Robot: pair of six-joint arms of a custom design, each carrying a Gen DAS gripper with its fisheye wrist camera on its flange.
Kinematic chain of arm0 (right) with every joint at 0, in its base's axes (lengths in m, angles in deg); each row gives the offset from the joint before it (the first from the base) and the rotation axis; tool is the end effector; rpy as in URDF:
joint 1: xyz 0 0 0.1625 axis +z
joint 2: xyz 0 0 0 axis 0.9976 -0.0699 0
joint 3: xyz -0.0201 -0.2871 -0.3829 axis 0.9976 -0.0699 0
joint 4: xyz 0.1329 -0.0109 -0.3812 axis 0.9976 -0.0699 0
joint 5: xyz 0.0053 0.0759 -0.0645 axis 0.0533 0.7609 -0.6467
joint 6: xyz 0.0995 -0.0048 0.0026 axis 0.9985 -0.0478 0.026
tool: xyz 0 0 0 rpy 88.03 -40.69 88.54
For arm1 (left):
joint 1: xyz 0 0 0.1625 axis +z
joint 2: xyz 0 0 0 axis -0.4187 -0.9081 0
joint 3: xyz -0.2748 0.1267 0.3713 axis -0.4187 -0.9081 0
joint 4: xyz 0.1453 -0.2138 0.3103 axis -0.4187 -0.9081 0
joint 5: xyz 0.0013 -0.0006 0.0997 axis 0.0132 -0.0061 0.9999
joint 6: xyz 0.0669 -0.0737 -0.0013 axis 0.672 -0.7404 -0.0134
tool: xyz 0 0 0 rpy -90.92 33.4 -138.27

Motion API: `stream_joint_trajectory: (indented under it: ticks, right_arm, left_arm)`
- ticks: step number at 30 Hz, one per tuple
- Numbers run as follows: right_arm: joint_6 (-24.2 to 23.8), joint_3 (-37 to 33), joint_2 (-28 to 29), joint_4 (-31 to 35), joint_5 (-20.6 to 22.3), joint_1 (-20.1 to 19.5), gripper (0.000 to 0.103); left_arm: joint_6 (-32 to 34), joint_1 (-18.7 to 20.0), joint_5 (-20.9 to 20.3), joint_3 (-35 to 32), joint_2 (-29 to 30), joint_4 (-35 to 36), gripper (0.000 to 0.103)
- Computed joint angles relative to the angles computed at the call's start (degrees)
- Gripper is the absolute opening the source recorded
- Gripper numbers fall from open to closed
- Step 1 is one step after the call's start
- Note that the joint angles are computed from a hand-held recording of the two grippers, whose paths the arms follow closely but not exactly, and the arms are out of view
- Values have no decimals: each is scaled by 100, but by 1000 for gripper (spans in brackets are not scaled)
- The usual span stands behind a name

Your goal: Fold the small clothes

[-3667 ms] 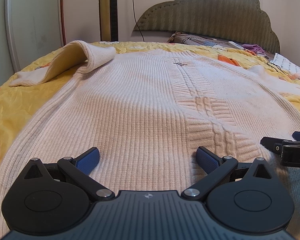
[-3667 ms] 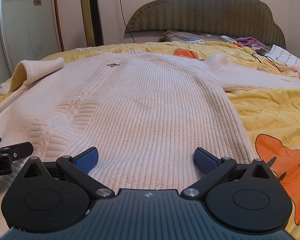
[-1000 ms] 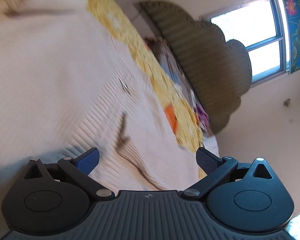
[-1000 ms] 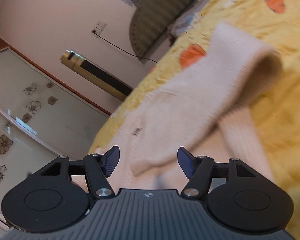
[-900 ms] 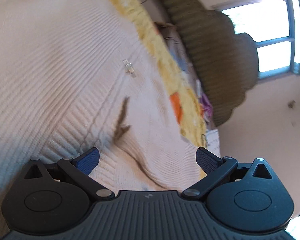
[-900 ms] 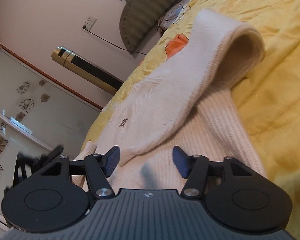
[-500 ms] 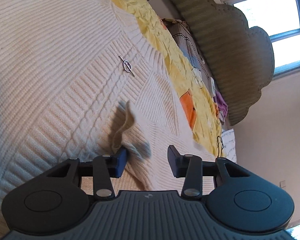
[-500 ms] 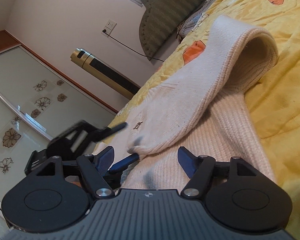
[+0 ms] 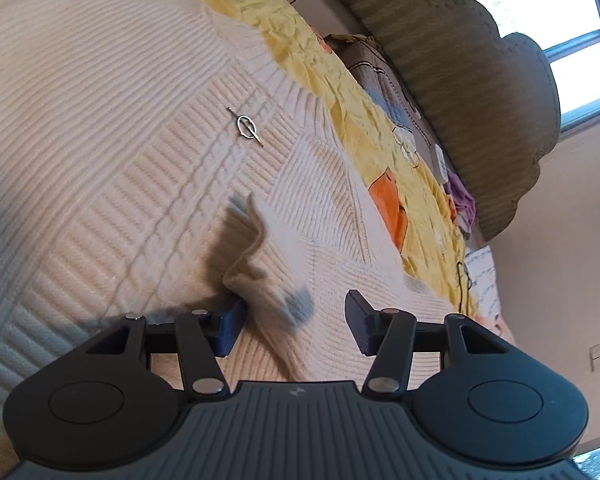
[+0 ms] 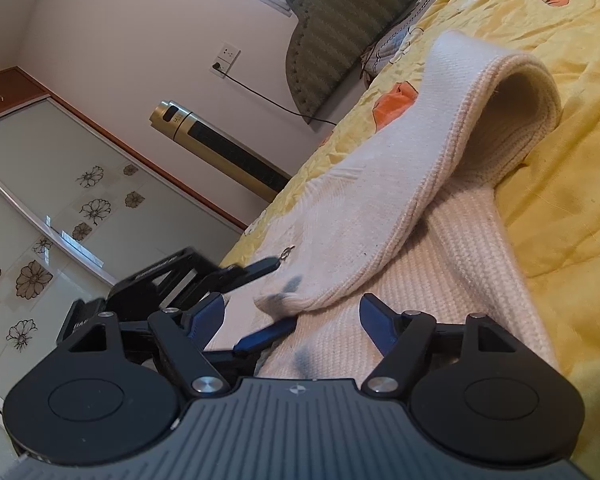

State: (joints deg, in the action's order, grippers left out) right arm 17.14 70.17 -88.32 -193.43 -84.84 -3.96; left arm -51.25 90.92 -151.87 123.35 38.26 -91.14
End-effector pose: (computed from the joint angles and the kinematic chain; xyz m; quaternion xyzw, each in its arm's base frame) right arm 0.0493 -0.6501 0.1410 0.0973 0.8037 -0.5866 0.0236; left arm -0.2350 -0.8840 -0.0162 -0.0462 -0.9822 0.1807 0.0212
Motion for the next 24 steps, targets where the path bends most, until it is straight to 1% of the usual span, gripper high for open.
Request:
stream_joint_trajectory:
  ticks: [3,4,6,7,8,10,13,16,18,19,21,22,24]
  right_arm:
    - [13,10,3,-23,26,-7,79]
    - [18,15,6,-36,38,-12,79]
    - [30,24,9,-59,54,-20,79]
    - [34,24,11,-64,38,-10,79]
    - [31,25,9,-61,37,-7,79]
    - [20,24,9,-54,39,-9,80]
    - [13,26,8,-52,47,-12,80]
    - [13,26,10,-54,48,-12,80]
    - [11,20,12,-49,47,-9,80]
    - [9,18,12,-45,45,-8,80]
    - [19,16,17,-59,50,-10,80]
    - [27,13,20,-65,57,-10,80]
    - [38,14,17,-74,96,-17,81]
  left_arm:
    - [153,-27,24,26,-26,68,53]
    - [186,-31,56,96,-54,4,43]
    - [361,-57,233,91,-54,137,27]
    - [438,-59,285,137,-63,83,20]
    - [538,-74,360,163,-65,59,16]
    - [708,-104,472,180,-61,5,12]
    - [779,-133,513,394,-173,-328,10]
    - [1155,-173,376,552,-368,-1075,9]
    - [1308,-151,289,617,-553,-1442,9]
    - [1388,-132,353,628,-647,-1565,9]
    - [1525,-66,621,636,-772,-1746,9]
    - [1603,-20,821,589,-789,-1766,9]
    - [1502,97,1250,469,-800,-1430,9]
